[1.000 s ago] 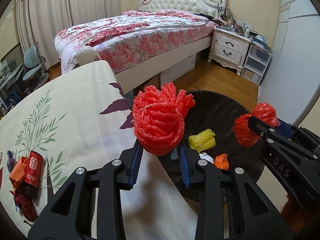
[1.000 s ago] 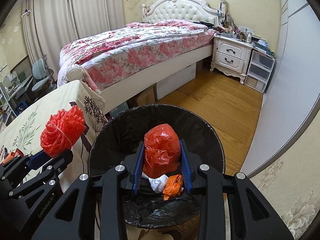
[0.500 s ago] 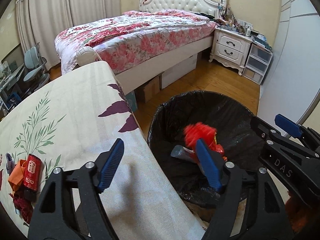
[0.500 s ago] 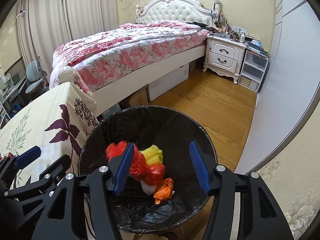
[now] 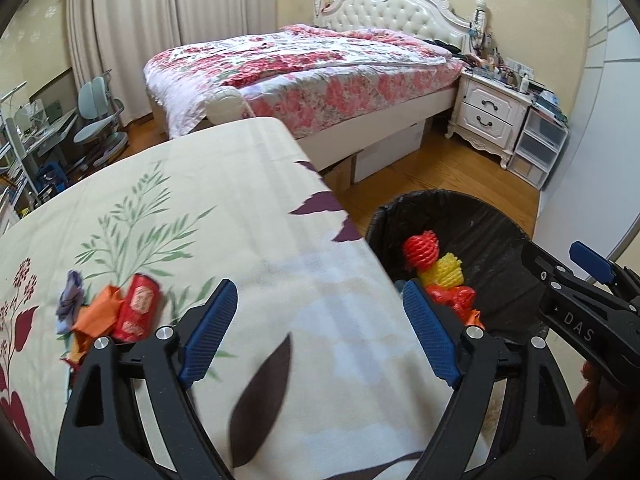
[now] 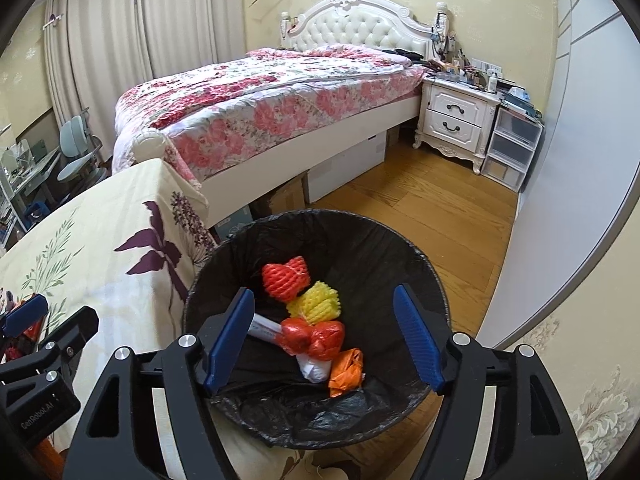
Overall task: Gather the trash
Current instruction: 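Move both tools back to the pile and grasp the white-teal tube with the left tool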
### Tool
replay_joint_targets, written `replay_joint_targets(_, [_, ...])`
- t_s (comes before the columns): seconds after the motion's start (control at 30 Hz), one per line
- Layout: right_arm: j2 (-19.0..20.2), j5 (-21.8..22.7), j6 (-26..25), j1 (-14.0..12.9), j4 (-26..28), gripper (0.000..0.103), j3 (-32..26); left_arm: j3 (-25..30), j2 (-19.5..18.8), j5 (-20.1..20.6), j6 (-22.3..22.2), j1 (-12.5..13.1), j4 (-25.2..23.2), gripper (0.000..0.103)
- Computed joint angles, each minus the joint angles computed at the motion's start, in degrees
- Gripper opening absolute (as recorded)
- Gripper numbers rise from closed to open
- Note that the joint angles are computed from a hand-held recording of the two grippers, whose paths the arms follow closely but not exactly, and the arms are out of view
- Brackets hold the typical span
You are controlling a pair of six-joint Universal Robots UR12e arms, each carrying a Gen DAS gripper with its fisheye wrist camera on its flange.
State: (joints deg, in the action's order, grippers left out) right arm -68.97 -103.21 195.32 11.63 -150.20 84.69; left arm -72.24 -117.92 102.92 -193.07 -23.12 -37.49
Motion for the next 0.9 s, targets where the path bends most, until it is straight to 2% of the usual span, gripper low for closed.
replay_joint_targets(0.6, [0.8,4.4,-4.6,4.1,0.2,0.07,-1.6,-13.0,9.7,3.8,-5.7,4.0,1.8,0.083])
replay_joint_targets(0.9, [1.5,5.6,-7.3,6.0,0.5,0.07,-2.7,-17.2,13.0,5.0,-9.3,6.5,1.4,0.083])
